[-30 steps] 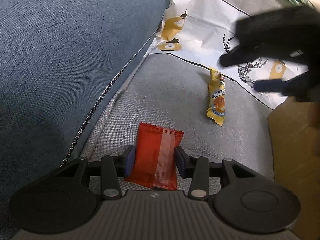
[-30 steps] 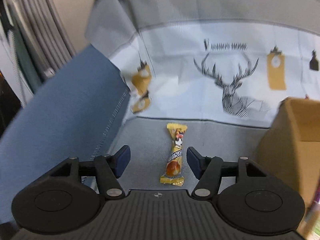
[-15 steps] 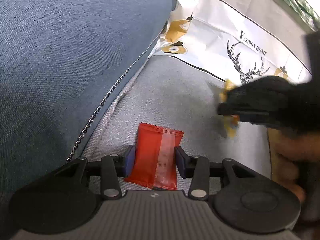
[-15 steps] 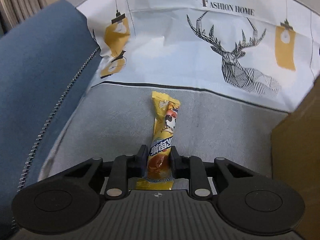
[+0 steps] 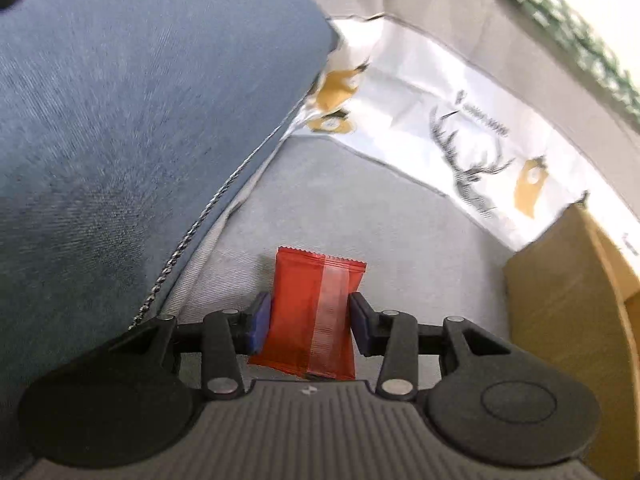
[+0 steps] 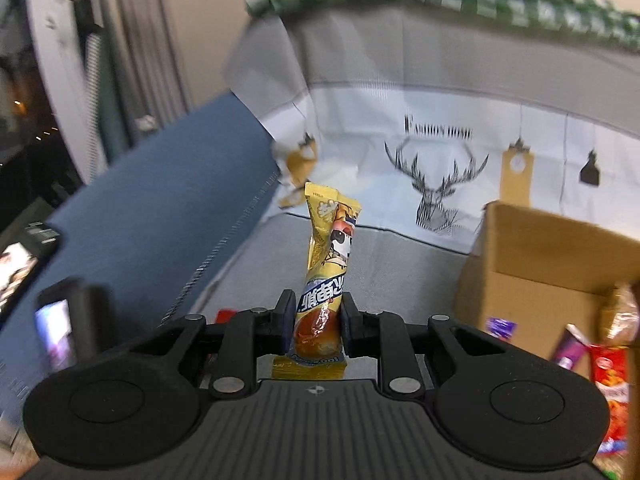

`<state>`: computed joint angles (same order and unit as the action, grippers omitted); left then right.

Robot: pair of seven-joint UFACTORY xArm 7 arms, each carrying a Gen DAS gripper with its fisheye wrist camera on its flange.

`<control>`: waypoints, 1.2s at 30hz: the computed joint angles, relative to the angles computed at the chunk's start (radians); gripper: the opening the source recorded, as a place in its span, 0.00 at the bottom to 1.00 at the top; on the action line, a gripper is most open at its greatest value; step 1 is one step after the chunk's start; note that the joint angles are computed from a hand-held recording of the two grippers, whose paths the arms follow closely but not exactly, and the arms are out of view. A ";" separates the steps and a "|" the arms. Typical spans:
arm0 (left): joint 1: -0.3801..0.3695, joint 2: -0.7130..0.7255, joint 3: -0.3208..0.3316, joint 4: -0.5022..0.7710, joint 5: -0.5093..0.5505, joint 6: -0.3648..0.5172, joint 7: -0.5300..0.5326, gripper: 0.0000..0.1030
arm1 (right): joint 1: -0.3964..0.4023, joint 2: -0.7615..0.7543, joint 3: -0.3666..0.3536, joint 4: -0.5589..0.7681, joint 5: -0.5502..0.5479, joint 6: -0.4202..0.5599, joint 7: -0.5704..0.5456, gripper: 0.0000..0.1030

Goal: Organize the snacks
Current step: 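Carry the red candy with the left tool while the right tool carries the yellow snack over the box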

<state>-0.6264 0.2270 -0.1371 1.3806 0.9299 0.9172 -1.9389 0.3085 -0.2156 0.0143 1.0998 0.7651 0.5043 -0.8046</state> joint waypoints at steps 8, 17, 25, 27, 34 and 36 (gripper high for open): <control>-0.063 -0.015 -0.032 0.059 0.120 0.088 0.001 0.45 | 0.062 -0.266 -0.203 -0.206 0.286 0.032 -0.407 0.23; -0.134 0.036 -0.034 0.213 0.167 0.215 0.096 0.45 | 0.042 -0.295 -0.326 -0.223 0.568 -0.012 -0.710 0.23; -0.199 0.160 0.017 0.406 0.134 0.274 0.229 0.45 | -0.059 -0.199 -0.330 -0.171 0.671 0.031 -0.763 0.23; -0.210 0.190 0.035 0.448 0.105 0.277 0.264 0.45 | -0.079 -0.172 -0.329 -0.152 0.697 0.056 -0.793 0.23; -0.236 0.263 0.092 0.545 0.027 0.275 0.344 0.45 | -0.175 -0.041 -0.299 -0.050 0.712 0.092 -0.768 0.23; -0.238 0.271 0.104 0.554 0.011 0.267 0.346 0.45 | -0.207 -0.023 -0.282 -0.037 0.696 0.092 -0.732 0.23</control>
<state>-0.8642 0.4977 -0.0330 1.9348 0.9412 1.1841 -1.5927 0.1019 -0.2385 -0.2677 1.0625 1.4613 0.5965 -1.5362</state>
